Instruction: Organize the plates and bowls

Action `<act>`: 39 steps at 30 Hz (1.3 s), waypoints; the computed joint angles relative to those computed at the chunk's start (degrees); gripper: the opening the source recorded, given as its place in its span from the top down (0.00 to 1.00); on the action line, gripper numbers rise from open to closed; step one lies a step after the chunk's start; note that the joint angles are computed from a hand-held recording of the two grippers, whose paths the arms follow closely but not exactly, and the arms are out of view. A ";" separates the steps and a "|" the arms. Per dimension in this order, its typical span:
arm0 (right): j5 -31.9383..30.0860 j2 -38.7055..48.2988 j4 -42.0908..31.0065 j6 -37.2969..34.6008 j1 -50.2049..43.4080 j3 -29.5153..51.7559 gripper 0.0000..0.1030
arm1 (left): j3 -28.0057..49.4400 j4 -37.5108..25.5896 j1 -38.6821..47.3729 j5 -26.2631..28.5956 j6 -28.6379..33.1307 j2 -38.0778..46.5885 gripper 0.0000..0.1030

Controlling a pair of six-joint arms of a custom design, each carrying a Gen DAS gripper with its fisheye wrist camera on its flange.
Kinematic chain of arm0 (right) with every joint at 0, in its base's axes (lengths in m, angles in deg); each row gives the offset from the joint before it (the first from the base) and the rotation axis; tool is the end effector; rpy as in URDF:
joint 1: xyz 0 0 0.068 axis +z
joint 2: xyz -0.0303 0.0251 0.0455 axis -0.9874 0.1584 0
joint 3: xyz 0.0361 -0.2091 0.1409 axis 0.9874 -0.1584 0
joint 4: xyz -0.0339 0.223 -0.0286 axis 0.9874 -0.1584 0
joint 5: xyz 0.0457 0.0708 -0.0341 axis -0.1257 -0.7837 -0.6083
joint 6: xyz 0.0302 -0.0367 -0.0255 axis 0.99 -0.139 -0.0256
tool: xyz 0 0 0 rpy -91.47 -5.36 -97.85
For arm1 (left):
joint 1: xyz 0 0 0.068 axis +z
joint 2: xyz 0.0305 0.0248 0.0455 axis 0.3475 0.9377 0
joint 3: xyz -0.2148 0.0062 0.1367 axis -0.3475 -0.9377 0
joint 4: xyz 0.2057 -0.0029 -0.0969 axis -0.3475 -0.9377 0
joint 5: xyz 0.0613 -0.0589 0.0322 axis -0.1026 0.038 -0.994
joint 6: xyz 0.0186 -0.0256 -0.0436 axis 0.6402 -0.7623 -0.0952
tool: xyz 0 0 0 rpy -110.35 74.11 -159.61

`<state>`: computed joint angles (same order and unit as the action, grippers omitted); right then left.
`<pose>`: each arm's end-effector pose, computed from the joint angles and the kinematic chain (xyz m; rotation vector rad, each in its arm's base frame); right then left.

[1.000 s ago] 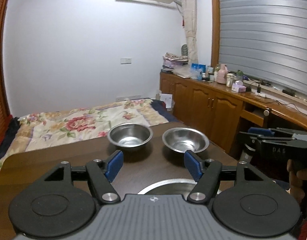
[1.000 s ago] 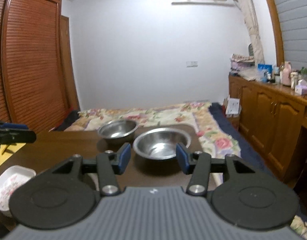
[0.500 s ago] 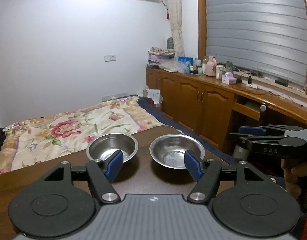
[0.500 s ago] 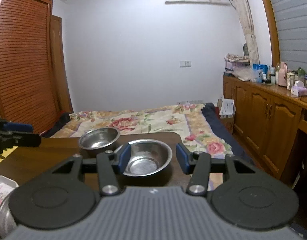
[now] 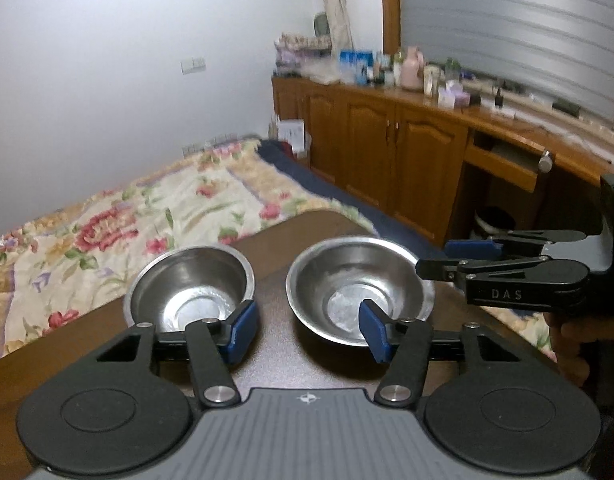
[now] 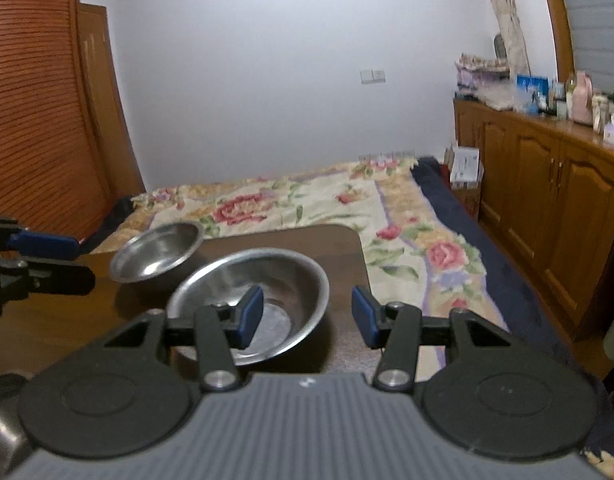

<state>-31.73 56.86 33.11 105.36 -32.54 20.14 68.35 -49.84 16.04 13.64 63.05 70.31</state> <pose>0.1787 0.1562 0.1295 0.5774 1.9667 -0.1089 0.3207 -0.0486 0.1630 1.2944 1.9047 -0.5692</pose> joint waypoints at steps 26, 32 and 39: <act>-11.45 1.15 11.40 -3.42 -6.27 -2.98 0.79 | 14.23 -6.33 -9.70 -12.07 -1.88 13.65 0.67; -11.66 1.01 10.79 -2.26 -6.29 -2.95 0.79 | 14.55 -6.68 -9.73 -12.06 -1.14 13.92 0.77; -9.72 -0.50 9.49 1.58 -4.87 -3.29 0.86 | 10.68 -6.04 -7.23 -8.35 -0.36 9.12 0.81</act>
